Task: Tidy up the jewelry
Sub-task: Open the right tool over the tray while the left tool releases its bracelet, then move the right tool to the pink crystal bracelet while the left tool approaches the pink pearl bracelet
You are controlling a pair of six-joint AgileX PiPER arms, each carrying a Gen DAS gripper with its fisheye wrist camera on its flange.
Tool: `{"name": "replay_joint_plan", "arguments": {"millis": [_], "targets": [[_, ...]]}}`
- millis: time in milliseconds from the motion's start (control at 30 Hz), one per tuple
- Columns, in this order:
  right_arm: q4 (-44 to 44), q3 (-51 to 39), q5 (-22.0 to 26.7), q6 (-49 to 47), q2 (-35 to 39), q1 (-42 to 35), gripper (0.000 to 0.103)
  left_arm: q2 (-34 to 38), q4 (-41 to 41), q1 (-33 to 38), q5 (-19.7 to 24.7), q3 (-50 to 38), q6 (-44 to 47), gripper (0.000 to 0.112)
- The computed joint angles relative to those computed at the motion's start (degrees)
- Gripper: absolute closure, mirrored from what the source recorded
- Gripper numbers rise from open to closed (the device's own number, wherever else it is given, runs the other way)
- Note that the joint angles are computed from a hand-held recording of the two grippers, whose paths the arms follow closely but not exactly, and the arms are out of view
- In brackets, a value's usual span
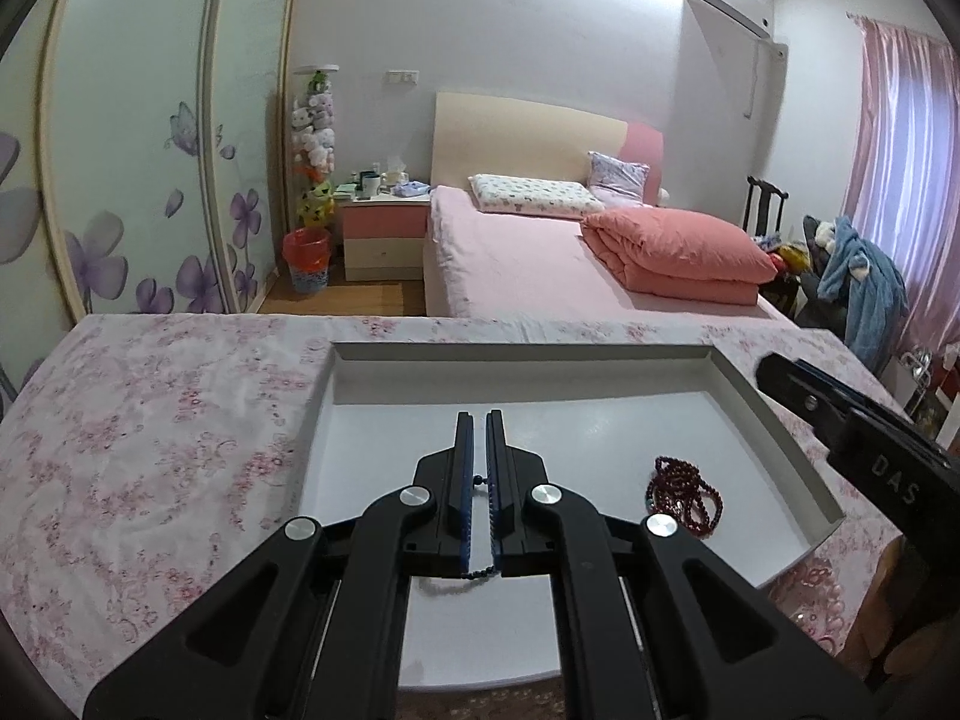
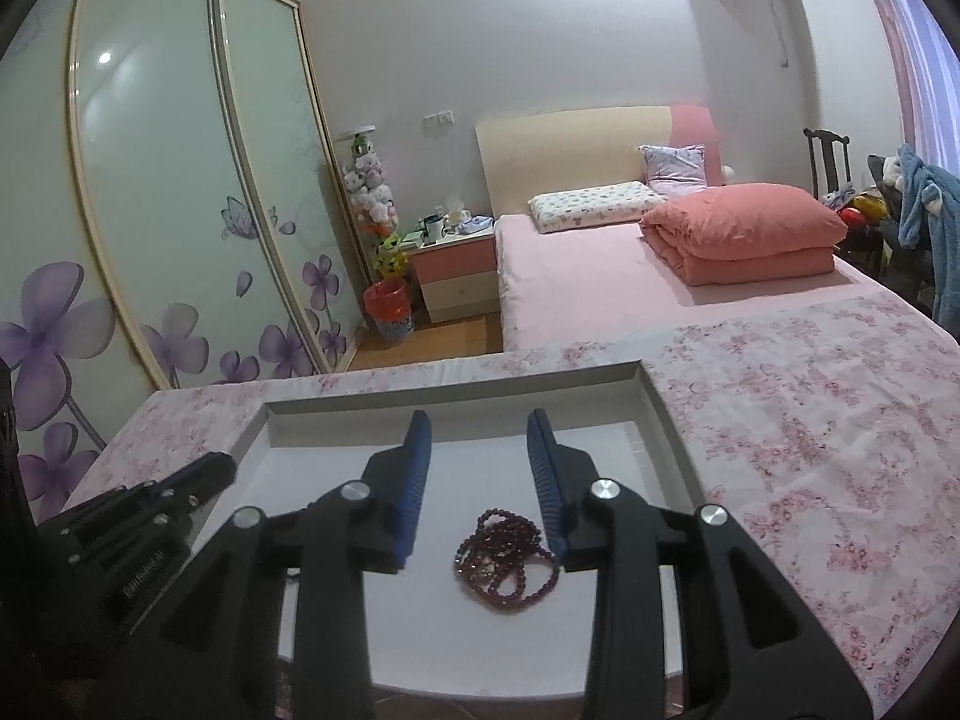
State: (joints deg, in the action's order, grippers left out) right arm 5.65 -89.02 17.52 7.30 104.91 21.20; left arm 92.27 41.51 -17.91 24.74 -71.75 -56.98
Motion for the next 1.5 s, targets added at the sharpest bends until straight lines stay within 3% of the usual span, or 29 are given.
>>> {"name": "replay_joint_plan", "arguments": {"millis": [233, 667, 900, 1067, 1267, 1500], "targets": [[0.60, 3.94, -0.41, -0.52, -3.99, -0.78, 0.069, -4.15, 0.19, 0.08, 1.46, 3.01, -0.83, 0.098], [3.70, 15.36, 0.49, -3.98, -13.56, -3.75, 0.069, -15.14, -0.14, -2.15, 3.34, 13.75, -2.17, 0.098], [4.31, 21.52, 3.72, -5.26, -17.02, -7.51, 0.069, -20.37, -2.77, -2.90, 3.30, 20.28, -1.88, 0.098], [4.71, 23.32, 7.63, -7.02, -16.67, -9.80, 0.069, -22.94, -2.30, -5.10, 4.55, 23.46, -3.95, 0.075], [0.46, 22.28, 11.18, -5.31, -14.47, -8.44, 0.069, -24.25, -5.92, -6.22, 4.76, 25.76, -0.58, 0.066], [-5.43, 19.78, 13.36, -0.67, -11.15, -6.19, 0.073, -24.01, -7.78, -7.42, 5.73, 26.35, 1.84, 0.065]]}}
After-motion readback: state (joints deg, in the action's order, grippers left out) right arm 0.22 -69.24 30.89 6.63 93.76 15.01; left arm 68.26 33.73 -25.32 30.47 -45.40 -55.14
